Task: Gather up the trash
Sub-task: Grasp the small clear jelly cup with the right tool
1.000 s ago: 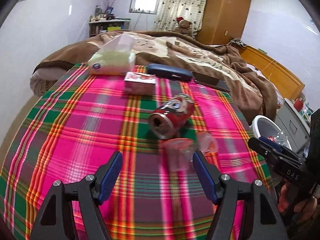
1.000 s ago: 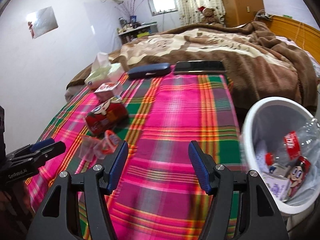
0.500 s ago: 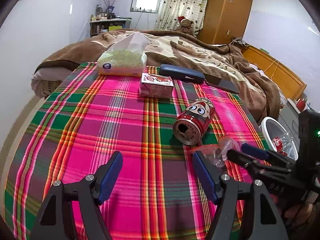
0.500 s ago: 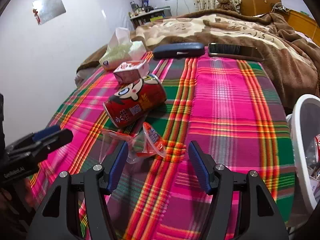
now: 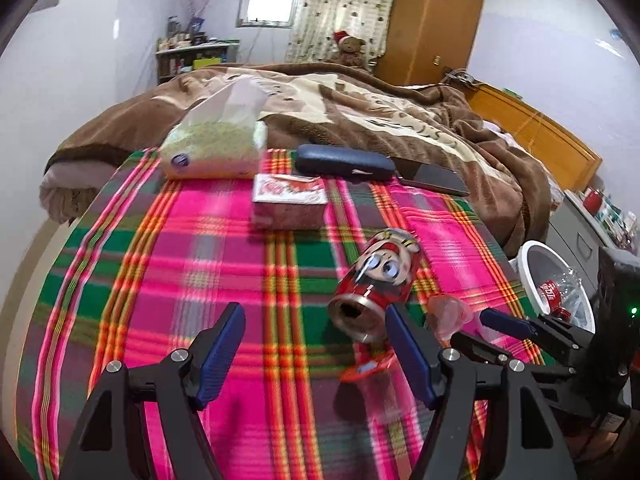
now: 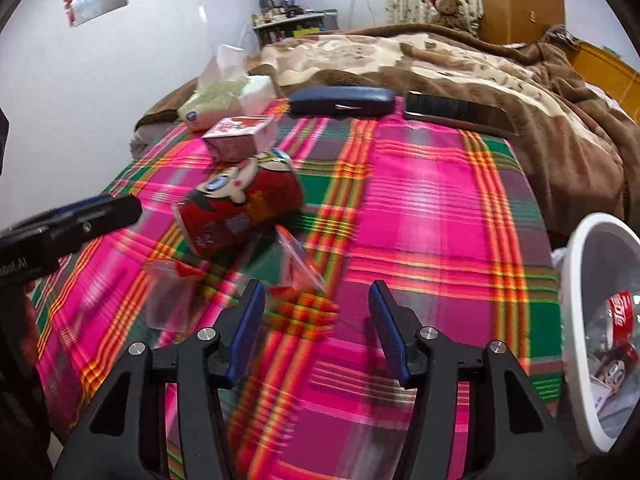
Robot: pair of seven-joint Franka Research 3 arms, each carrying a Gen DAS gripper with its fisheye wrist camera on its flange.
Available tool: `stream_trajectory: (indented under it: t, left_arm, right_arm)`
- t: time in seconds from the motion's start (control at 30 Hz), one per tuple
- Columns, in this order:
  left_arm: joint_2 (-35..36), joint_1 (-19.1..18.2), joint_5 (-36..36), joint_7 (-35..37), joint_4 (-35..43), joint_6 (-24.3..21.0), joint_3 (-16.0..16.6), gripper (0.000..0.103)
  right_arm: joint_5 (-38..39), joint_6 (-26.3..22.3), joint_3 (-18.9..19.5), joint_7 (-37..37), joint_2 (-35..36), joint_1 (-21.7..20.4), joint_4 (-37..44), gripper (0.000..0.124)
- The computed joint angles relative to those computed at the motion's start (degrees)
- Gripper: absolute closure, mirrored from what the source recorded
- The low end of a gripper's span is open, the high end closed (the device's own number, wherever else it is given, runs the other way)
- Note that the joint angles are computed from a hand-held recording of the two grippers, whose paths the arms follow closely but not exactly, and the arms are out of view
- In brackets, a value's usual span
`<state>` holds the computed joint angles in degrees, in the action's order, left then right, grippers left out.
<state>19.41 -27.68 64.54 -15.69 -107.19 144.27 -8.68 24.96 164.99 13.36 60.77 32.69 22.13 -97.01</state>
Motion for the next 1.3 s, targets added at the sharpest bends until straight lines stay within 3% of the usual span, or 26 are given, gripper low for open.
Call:
stream_trajectory:
  t: [0.17, 0.37, 0.57, 0.73, 0.8, 0.87, 0.9, 1.1, 1.3]
  left_arm:
    - [3.7, 1.0, -2.4, 7.1, 4.9, 2.7, 0.2, 0.031]
    - [8.3, 1.6, -10.6, 19.1, 9.8, 5.1, 0.8, 0.031]
    - [9.3, 1.3, -14.7, 22.4, 10.4, 7.1, 2.6, 0.031]
    - [11.1, 3.5, -20.9, 29.4, 11.2, 11.1, 1.7, 0.031]
    - [11.1, 3.8, -22.9, 29.7, 10.3, 13.9, 2.3, 0.034]
    - [10.1, 1.8, -21.4, 28.0, 9.4, 13.7, 4.8, 0.047]
    - [9.7, 1.3, -20.6, 27.6, 9.1, 13.3, 5.4, 0.048]
    - [6.3, 0.9, -16.4, 20.2, 4.2, 13.8, 7.2, 0.049]
    - [2.9, 1.7, -10.7, 12.0, -0.6, 13.8, 7.1, 0.049]
  right_arm:
    - [-0.6, -1.3, -1.8, 3.1, 0.0, 0.4, 0.2, 0.069]
    - [-0.7, -1.0, -1.7, 3.9, -0.6, -0.2, -0.6, 0.069]
    - [-0.6, -0.8, -1.3, 3.9, -0.6, -0.4, -0.4, 0.069]
    - [0.9, -1.4, 0.4, 2.7, -0.4, -1.2, 0.1, 0.069]
    - [1.5, -1.3, 0.6, 2.4, -0.3, -1.1, 0.3, 0.069]
    - [1.5, -1.8, 0.5, 2.3, -0.1, -0.8, 0.7, 0.069]
    - [1.7, -1.9, 0.5, 2.4, 0.0, -0.7, 0.8, 0.069]
    - [6.0, -4.6, 3.2, 0.5, 1.4, -2.1, 3.3, 0.069]
    - [7.8, -8.7, 2.6, 2.2, 3.7, -0.6, 7.4, 0.069]
